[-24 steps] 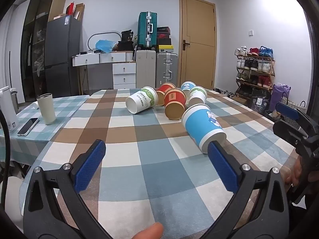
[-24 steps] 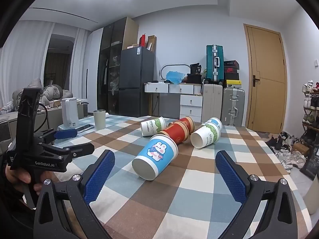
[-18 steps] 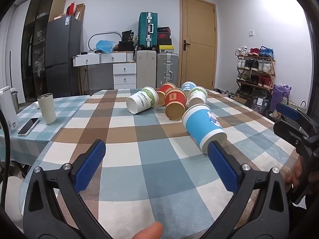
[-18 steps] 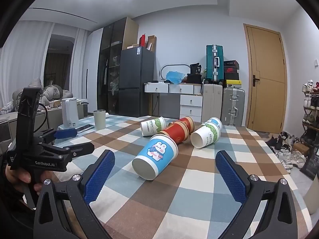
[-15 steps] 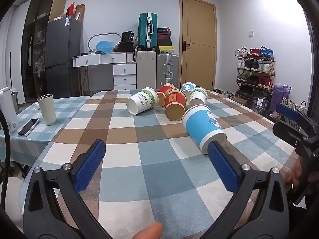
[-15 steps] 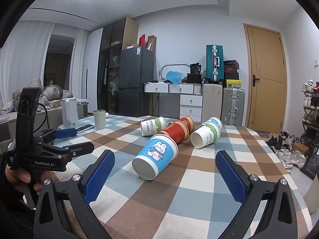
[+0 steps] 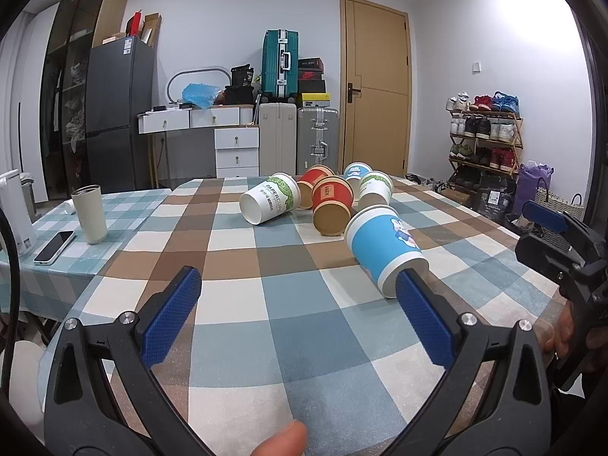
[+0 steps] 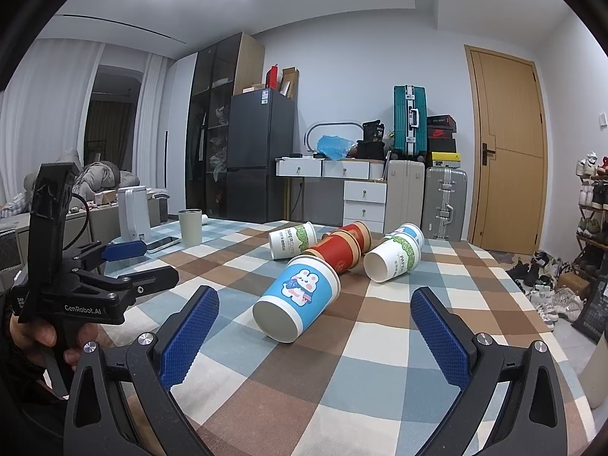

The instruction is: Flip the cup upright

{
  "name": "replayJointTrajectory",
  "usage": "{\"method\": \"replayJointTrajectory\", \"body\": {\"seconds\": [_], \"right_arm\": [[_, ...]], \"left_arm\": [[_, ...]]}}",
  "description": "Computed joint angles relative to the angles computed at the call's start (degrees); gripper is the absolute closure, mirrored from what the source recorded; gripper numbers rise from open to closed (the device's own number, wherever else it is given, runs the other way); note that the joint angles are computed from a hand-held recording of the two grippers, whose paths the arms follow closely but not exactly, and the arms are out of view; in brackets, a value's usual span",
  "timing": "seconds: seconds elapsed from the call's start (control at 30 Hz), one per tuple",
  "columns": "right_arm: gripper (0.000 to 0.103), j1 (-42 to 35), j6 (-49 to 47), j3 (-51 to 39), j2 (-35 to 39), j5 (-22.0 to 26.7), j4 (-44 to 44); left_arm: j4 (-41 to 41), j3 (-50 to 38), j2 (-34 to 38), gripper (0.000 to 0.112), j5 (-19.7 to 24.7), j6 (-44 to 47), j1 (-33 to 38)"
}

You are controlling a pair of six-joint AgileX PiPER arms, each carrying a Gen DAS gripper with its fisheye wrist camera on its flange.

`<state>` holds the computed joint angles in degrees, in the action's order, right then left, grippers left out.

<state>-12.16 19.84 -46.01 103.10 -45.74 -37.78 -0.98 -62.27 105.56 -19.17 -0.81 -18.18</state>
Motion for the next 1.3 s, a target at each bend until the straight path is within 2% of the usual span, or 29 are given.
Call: {"method": "replayJointTrajectory", "body": {"seconds": [0.27, 0.4, 0.5, 0.8, 0.97, 1.13, 1.3], "right_arm": [[0.000, -0.1, -0.2, 0.1, 0.1, -0.2, 0.1], [0.000, -0.2, -0.4, 0.2, 0.3, -0.7, 0.2], [0.000, -0.3, -0.4, 0.2, 0.3, -0.8, 0.1], [0.000, -0.2, -0.5, 0.2, 0.3, -0.8, 0.2], [0.000, -0.2, -0.6, 0.3, 0.3, -0.8, 0.3], [0.000, -0.1, -0.6, 0.4, 0.3, -0.8, 0.3], [0.000, -0.1, -0.8, 0.4, 0.3, -0.9, 0.5]], "left_arm": [[-0.7, 0.3, -0.3, 0.010, -0.3, 0.4, -0.2], [1.6, 0.5, -0.6, 0.010, -0.4, -2.1, 0.1], [-1.7, 0.4, -0.7, 0.010, -0.3, 0.7, -0.3], [-1.7, 0.0, -0.6, 0.010, -0.2, 0.1, -0.1], [-2.8, 1.0, -0.8, 0.010, -2.3, 1.5, -0.2], [2.6, 1.2, -1.1, 0.010, -2.0, -4.0, 0.7], [4.7, 1.3, -1.1, 0.010, -1.8, -6.2, 1.0]]}}
